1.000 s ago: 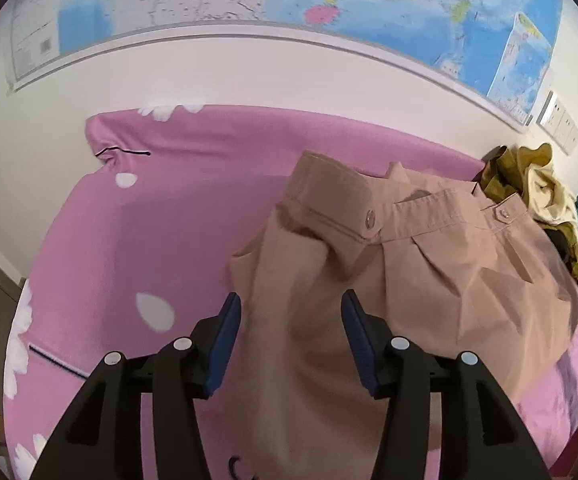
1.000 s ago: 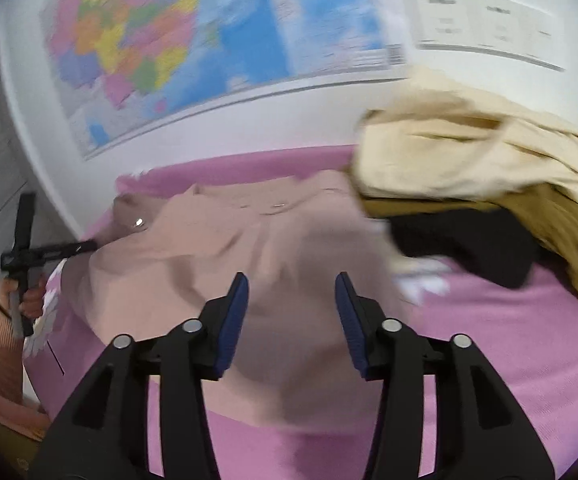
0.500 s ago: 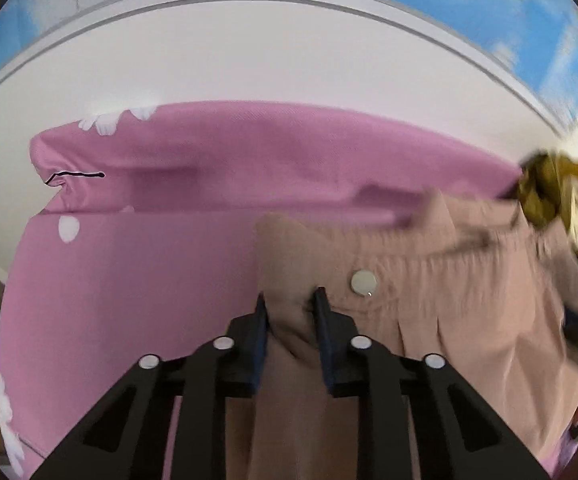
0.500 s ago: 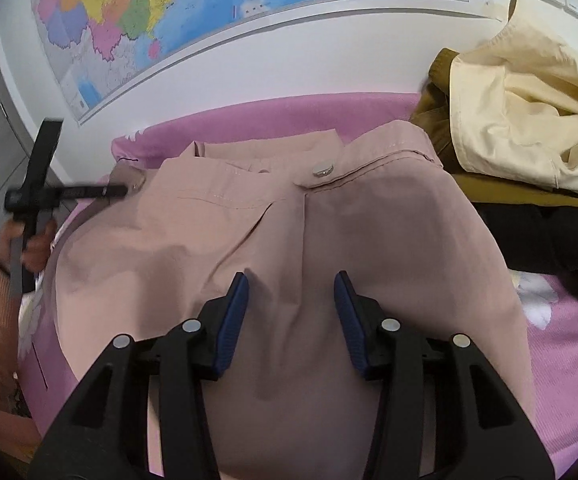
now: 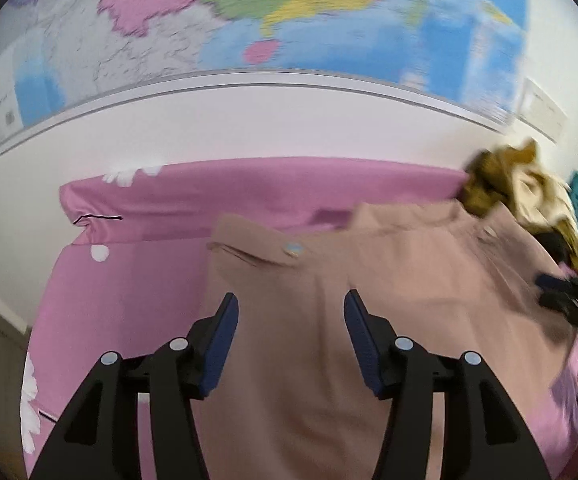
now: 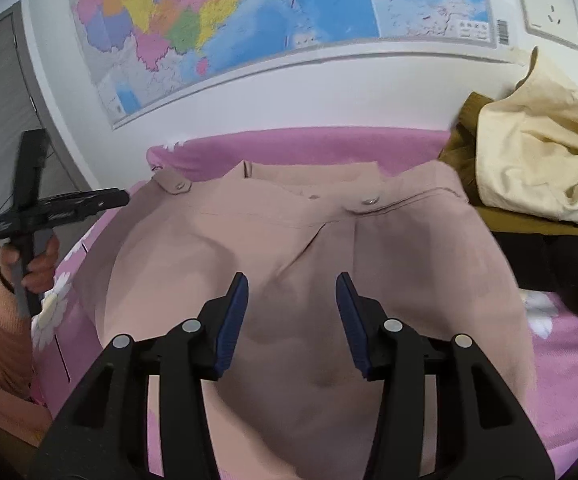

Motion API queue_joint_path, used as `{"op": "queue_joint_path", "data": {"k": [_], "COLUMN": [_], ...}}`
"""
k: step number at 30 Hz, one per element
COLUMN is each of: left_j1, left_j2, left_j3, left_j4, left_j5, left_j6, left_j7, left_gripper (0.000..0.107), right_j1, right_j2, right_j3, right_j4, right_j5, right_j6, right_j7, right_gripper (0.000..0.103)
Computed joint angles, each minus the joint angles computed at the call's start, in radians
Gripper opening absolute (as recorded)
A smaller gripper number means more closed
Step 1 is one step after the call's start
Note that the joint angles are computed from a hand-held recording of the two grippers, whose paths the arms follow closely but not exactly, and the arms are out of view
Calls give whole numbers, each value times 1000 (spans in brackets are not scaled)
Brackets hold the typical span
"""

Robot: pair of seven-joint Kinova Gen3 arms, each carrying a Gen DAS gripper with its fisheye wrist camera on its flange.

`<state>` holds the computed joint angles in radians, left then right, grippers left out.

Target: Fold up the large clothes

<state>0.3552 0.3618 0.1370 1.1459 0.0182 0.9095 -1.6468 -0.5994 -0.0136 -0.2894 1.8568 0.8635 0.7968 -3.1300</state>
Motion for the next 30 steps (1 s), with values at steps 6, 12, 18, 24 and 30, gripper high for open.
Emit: {"op": "queue_joint_path", "data": {"k": [6, 12, 18, 24, 30], "left_j1": [50, 48, 28, -7, -16], "left_j2": [-45, -43, -33, 40, -22], "left_j3": [-5, -4, 1, -10, -7], "left_j4": [92, 120, 136, 75, 136], "left_j5": [-63, -71, -49, -1, 3], "left_j6": [-36, -38, -30, 18, -24], "left_j7": [19, 46, 26, 55, 74], "left_gripper": [53, 53, 54, 52, 54], "right_j1": [19, 25, 8, 73, 48], "right_j2": [31, -1, -41, -40, -59], "right_j3": [37, 26, -25, 12, -42], "right_j4": [10, 32, 44, 97, 70], "right_j5": [-48, -29, 3, -39, 7], "right_j6": [-18, -33, 20, -35, 49], "right_j7": [-2, -55, -43, -102, -143], "right_gripper": [44, 46, 48, 32, 43]}}
